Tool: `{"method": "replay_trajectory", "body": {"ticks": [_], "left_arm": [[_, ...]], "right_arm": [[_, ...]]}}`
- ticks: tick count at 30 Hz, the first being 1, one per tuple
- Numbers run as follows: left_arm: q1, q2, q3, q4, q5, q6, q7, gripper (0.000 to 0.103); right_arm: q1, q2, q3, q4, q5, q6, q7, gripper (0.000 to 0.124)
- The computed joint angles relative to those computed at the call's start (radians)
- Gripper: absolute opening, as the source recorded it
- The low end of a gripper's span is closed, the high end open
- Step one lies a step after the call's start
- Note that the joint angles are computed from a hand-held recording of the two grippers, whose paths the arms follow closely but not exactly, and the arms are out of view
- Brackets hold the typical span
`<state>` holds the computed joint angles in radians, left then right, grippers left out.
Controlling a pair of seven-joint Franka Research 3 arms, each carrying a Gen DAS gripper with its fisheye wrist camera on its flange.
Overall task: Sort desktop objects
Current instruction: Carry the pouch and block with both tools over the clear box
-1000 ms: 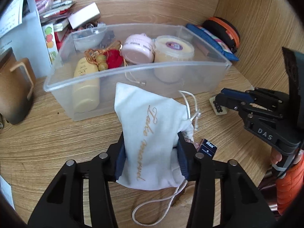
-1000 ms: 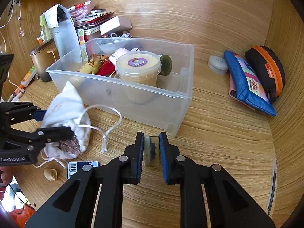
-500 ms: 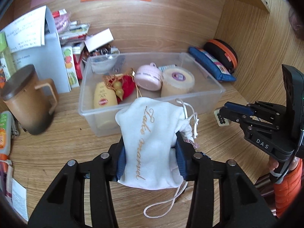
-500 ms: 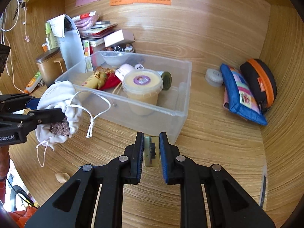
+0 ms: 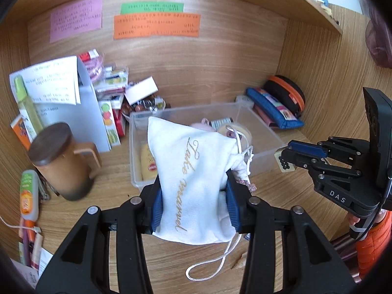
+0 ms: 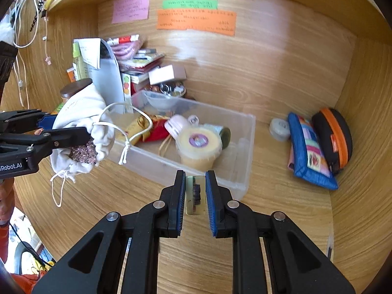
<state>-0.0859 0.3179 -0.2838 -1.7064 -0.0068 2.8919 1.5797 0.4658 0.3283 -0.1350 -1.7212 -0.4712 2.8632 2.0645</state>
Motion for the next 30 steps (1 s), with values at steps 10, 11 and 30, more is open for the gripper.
{"method": "replay_trajectory", "body": {"ticks": [10, 11, 30], "left_arm": [[-0.002, 0.03, 0.01, 0.074, 0.021, -0.014, -0.01, 0.043], [-0.004, 0.037, 0.015, 0.085, 0.026, -0.017, -0.015, 0.043], [-0.008, 0.268, 0.027, 0.408, 0.043, -0.181, -0.024, 0.043]], "right_arm": [[-0.008, 0.055, 0.02, 0.114, 0.05, -0.02, -0.076, 0.015], [-0.012, 0.066, 0.027, 0.131, 0.067, -0.027, -0.096, 0.015], [-0.033, 0.324, 0.067, 0.49, 0.318, -0.175, -0.346, 0.015]]}}
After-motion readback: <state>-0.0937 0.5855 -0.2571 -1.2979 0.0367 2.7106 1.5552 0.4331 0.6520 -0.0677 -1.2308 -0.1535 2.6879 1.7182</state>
